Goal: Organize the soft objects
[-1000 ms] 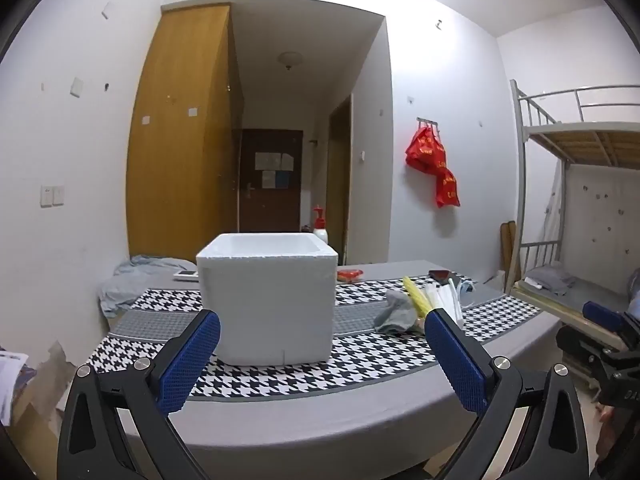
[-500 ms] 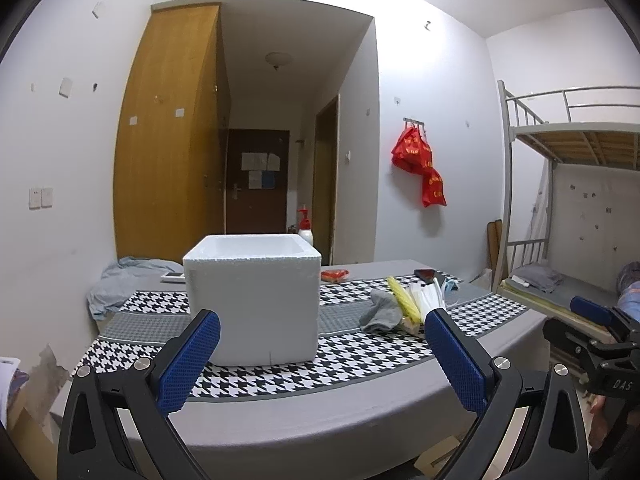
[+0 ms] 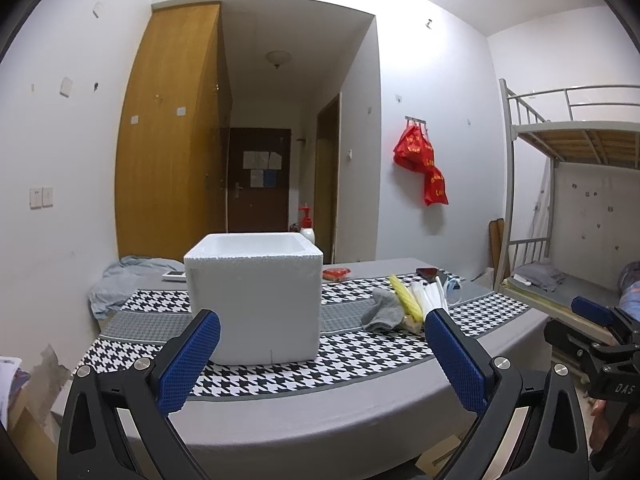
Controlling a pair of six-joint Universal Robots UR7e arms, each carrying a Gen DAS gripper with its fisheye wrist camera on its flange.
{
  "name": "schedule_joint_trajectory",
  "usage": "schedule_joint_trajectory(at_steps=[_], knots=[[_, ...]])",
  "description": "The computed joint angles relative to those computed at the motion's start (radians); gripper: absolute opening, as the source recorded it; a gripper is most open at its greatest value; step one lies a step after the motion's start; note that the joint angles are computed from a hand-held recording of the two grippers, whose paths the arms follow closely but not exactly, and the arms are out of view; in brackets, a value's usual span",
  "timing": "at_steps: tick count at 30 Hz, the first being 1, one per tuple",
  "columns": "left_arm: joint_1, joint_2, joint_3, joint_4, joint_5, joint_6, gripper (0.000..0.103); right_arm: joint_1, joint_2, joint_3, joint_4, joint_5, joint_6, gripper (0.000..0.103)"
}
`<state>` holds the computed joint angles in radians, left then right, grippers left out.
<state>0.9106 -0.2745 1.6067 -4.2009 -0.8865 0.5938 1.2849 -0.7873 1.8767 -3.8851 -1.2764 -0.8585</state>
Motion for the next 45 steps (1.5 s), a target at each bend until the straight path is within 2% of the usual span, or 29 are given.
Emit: schedule_joint_trajectory(at_steps=[25,30,45], knots=[[0.009,0.001,-0.022,0.042,-0.009,0.001,0.102,0.004,-0.007,-0.009,0.011,-0.009,0.004,0.103],[0.019,-0.005,-0.049,0.11,-0.016,-0.024,0.102,0.005,-0.006,-0.032,0.032,-0.012,0.015,0.103],[0.049,-0.011,-0.137,0.302,-0.056,-0.11,0.102,0.029,0.012,-0.14,0.107,-0.09,0.034,0.103]])
